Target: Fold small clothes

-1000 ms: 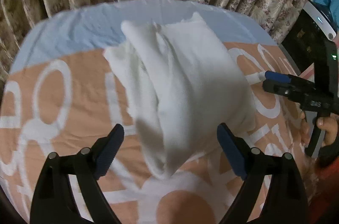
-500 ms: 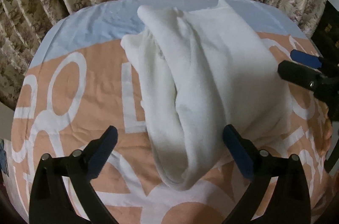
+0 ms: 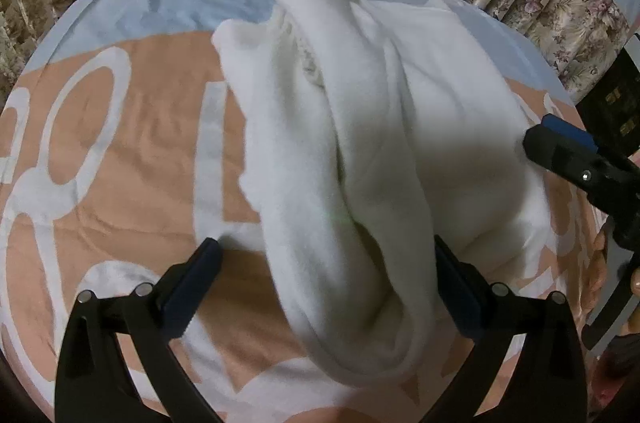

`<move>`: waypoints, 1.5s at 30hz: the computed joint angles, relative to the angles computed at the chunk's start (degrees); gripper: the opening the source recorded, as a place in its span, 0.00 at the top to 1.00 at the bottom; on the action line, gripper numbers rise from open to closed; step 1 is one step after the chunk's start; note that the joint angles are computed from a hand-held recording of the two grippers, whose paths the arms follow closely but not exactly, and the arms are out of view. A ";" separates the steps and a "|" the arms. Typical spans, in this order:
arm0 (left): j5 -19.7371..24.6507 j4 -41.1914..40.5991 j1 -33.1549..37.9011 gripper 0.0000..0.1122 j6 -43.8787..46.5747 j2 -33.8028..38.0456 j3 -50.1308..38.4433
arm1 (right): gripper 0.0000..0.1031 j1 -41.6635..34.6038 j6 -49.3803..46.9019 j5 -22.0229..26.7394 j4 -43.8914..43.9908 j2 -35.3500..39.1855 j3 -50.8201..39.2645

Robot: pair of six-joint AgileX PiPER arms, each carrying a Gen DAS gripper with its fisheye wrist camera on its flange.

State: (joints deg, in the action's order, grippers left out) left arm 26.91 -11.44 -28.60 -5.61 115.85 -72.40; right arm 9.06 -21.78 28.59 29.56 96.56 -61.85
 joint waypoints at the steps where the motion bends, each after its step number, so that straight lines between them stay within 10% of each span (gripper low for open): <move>1: 0.60 -0.13 -0.10 0.10 0.50 0.15 -0.52 | 0.03 -0.14 0.00 0.14 0.16 0.30 -0.20; 7: 0.29 -4.05 0.68 0.13 6.23 0.09 0.12 | 0.03 -2.12 -2.45 4.36 4.18 5.48 -4.15; 12: 2.14 -16.08 2.47 0.57 18.01 -1.48 1.22 | 0.08 -2.80 -2.87 9.30 5.92 10.66 -9.16; 20: 2.63 -20.45 3.21 0.68 22.45 -1.71 1.36 | 0.55 -2.09 -5.03 12.32 6.79 11.91 -11.91; 35: 5.65 8.67 -6.55 0.77 -7.84 -4.13 -6.33 | 0.69 -2.50 -15.33 6.74 10.35 2.86 -7.13; 45: 9.79 15.48 -20.60 0.77 -21.20 -3.92 -12.79 | 0.68 -17.08 -26.09 13.83 12.38 -10.74 2.59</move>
State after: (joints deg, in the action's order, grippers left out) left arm 36.70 4.04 -49.20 -26.81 111.92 -85.19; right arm -8.02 -47.87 42.43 41.95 85.82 -59.27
